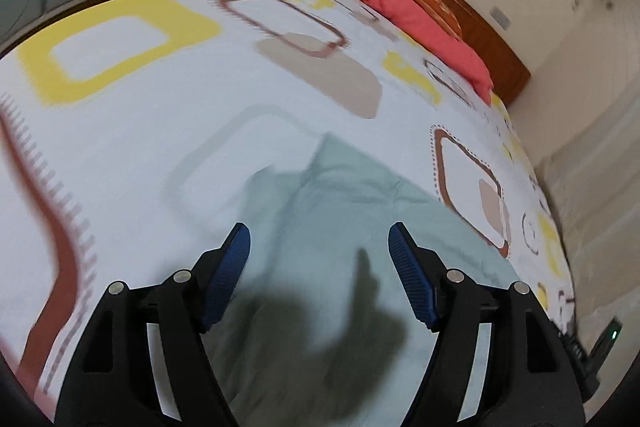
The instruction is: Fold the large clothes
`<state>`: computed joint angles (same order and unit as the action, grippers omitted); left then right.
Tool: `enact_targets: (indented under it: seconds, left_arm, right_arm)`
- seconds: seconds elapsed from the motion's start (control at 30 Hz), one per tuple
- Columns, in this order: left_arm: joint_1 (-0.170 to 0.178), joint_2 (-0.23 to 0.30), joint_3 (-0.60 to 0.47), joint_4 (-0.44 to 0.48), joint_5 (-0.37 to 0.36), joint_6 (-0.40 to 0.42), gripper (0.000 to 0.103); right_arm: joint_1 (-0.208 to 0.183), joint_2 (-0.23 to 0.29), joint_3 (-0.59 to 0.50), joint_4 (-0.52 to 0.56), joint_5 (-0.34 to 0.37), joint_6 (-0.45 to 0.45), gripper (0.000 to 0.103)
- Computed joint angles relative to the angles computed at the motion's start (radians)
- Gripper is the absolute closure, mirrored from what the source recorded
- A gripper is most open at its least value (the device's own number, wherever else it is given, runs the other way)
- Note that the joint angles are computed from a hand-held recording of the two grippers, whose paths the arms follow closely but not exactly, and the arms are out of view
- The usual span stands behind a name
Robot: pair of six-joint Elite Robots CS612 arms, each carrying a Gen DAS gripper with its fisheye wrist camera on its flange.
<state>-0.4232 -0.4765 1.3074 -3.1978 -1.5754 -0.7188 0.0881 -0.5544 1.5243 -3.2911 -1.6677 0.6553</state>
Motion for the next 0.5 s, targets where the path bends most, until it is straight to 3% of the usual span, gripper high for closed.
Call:
enact_targets:
  seconds: [0.17, 0.33, 0.43, 0.5]
  left_arm:
    - [0.002, -0.047, 0.171, -0.135, -0.012, -0.169, 0.032]
    - [-0.003, -0.055, 0.286, -0.286, -0.1, -0.329, 0.032]
    - [-0.009, -0.036, 0.282, -0.327, -0.152, -0.361, 0.032]
    - [-0.017, -0.03, 0.271, -0.327, -0.13, -0.336, 0.032]
  right_arm:
    - [-0.001, -0.051, 0.166, -0.123, -0.005, 0.103, 0.033]
    - [0.0, -0.054, 0.269, -0.239, 0.057, 0.235, 0.033]
    - [-0.004, -0.03, 0.287, -0.316, 0.139, 0.317, 0.033]
    - [-0.002, -0.014, 0.277, -0.349, 0.154, 0.34, 0.031]
